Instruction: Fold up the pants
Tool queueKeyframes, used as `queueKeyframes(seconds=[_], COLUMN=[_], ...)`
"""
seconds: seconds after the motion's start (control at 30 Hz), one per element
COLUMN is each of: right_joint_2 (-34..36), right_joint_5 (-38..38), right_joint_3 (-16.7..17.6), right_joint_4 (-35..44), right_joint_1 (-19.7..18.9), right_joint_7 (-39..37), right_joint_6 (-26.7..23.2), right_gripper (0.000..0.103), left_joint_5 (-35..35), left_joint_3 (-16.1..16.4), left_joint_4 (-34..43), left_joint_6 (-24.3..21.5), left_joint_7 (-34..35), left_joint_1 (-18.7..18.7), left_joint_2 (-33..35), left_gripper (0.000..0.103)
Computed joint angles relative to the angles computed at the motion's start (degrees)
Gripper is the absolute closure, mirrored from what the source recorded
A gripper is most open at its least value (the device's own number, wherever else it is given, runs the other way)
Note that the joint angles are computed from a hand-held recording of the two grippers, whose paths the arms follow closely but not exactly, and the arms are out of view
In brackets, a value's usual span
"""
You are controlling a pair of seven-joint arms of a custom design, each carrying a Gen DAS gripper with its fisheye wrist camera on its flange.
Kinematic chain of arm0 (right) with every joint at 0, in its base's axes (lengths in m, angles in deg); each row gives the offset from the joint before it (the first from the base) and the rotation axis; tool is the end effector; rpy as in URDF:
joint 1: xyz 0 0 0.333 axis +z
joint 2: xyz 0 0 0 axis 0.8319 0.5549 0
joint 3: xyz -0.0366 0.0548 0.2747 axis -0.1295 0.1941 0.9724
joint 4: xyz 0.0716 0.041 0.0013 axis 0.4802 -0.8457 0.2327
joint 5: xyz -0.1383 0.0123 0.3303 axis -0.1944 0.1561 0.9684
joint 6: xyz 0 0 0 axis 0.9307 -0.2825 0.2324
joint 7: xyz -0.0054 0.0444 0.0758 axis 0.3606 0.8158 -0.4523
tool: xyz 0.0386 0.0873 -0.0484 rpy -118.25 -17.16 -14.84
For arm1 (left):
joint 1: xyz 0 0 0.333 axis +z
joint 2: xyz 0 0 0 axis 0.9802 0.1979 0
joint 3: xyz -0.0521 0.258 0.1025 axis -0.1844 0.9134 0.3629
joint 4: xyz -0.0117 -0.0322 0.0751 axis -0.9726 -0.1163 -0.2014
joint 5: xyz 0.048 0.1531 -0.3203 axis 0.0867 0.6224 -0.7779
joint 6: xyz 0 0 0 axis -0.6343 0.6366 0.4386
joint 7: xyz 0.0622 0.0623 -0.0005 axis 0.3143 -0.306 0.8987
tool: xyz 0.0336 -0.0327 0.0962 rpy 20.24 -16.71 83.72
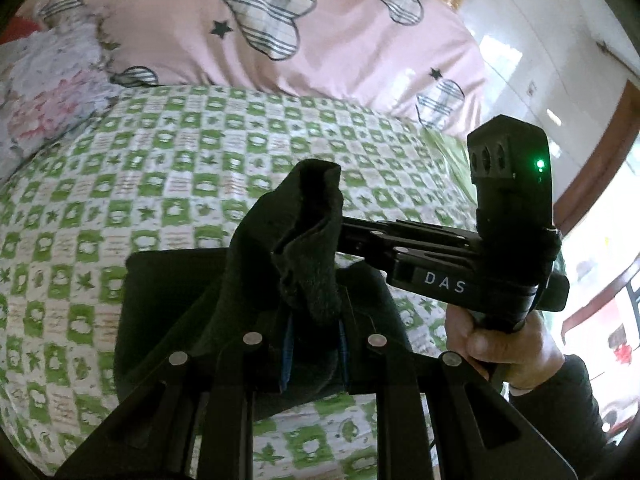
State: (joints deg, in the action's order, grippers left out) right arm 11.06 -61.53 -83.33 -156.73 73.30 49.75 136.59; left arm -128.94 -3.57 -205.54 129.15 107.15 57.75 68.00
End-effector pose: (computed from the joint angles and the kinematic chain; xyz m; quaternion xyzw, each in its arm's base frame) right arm 0.4087 0.1895 0.3633 -0.6078 0.6548 -0.1055 0.4367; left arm 0.4319 -0.2729 0.3816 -0.4044 0.8339 -0.3755 0.0015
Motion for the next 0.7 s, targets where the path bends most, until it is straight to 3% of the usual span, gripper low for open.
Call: queueKeyframes(seconds=[0.17,0.3,0.37,0.4,0.43,0.63,0.7], right_joint_2=[-1.7,-3.0,-3.7,-3.7,-4.0,-5.9,-6.5], right_joint_5=[4.3,6.9,9.8,10.5,11.4,17.6,19.5], right_joint_3=[0.1,0.1,0.7,0.6,0.4,1.3,1.7], right_joint_4=[-5.7,-8.9,-10.5,-11.0,-12.2,-15.7,-16.5], right_joint_1=[-0.4,-0.3,-0.3,-0.2,-0.2,-0.2,0.1], right_joint_7=[-1.8,-2.3,-3.5,-3.6,-3.2,-4.9,-4.7], right_joint_6=[5.0,5.9,5.4,5.4,6.5,7.1,6.7], right_gripper=[0.085,0.085,0.091,0.103,0.103,0.102,0.102], left_joint_5=[0.7,3.4,5.1,7.5,9.6,13.3,11.8], left_joint_3=[-1.9,-3.0,-3.7,-3.9,-4.0,-6.6,-7.6], left_joint_4=[-0.4,-0.2,-0.3,-0.3,-0.2,0.9,0.9], left_joint_6=[3.4,4.8,5.2,5.6,6.0,6.6,5.5], left_joint_7=[0.7,-0.7,-1.3,-3.1,-4.8,-6.8,-4.9], left_joint_1=[-2.0,-3.1,-3.5,-3.7,-3.8,-1.5,-0.4], left_joint_2=[1.1,2.9,3.8,4.5,5.5,9.5,9.3], left_gripper=[0.086,0.086,0.086,0.086,0.086,0.082,0.072])
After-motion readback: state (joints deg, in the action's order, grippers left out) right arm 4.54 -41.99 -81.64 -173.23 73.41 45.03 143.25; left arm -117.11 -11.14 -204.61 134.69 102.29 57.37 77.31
